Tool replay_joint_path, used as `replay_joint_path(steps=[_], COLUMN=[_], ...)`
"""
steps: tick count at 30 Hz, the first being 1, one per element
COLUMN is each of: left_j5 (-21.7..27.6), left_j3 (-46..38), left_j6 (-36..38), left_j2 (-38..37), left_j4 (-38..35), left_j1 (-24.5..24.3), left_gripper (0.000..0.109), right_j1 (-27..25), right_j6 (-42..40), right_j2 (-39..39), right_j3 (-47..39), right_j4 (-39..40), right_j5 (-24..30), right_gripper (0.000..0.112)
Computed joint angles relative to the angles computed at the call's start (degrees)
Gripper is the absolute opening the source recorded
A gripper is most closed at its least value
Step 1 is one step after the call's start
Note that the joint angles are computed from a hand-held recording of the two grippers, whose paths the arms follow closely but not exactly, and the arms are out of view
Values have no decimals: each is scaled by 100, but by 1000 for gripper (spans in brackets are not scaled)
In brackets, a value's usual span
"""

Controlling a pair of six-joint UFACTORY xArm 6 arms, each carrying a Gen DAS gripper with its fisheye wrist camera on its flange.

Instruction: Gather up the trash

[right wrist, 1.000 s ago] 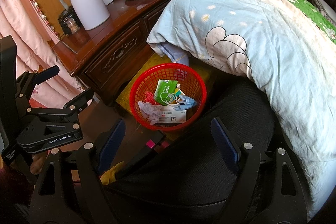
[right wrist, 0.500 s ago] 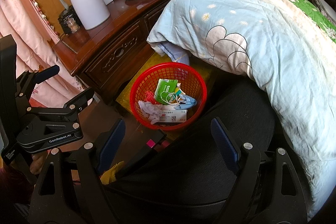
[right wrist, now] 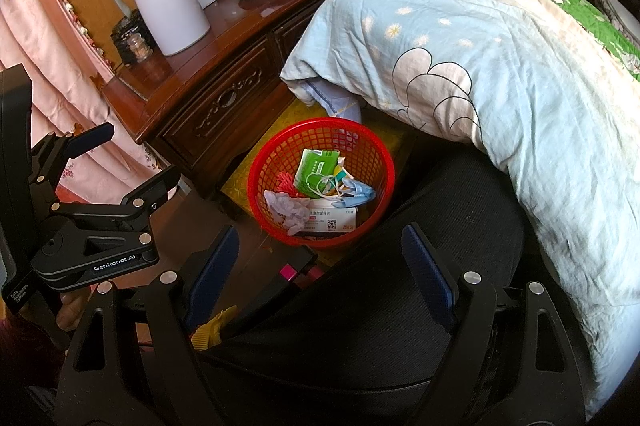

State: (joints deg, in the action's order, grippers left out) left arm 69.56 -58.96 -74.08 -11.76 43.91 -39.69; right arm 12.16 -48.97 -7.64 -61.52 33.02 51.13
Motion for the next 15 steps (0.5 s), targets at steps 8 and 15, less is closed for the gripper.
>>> replay_joint_path(steps=[8, 15], left_j5=[-34, -32], left_j3=[38, 33], left_j6=[-11, -2], left_j2=[-18, -17], left_j4=[-12, -18], left_j1=[4, 8], left_gripper=[97, 97], right_j1=[0, 0], right_j6=[3, 6], right_j2=[-2, 5], right_j3=[-1, -8], right_j4=[-1, -4], right_j5=[2, 9], right_gripper=[81, 81])
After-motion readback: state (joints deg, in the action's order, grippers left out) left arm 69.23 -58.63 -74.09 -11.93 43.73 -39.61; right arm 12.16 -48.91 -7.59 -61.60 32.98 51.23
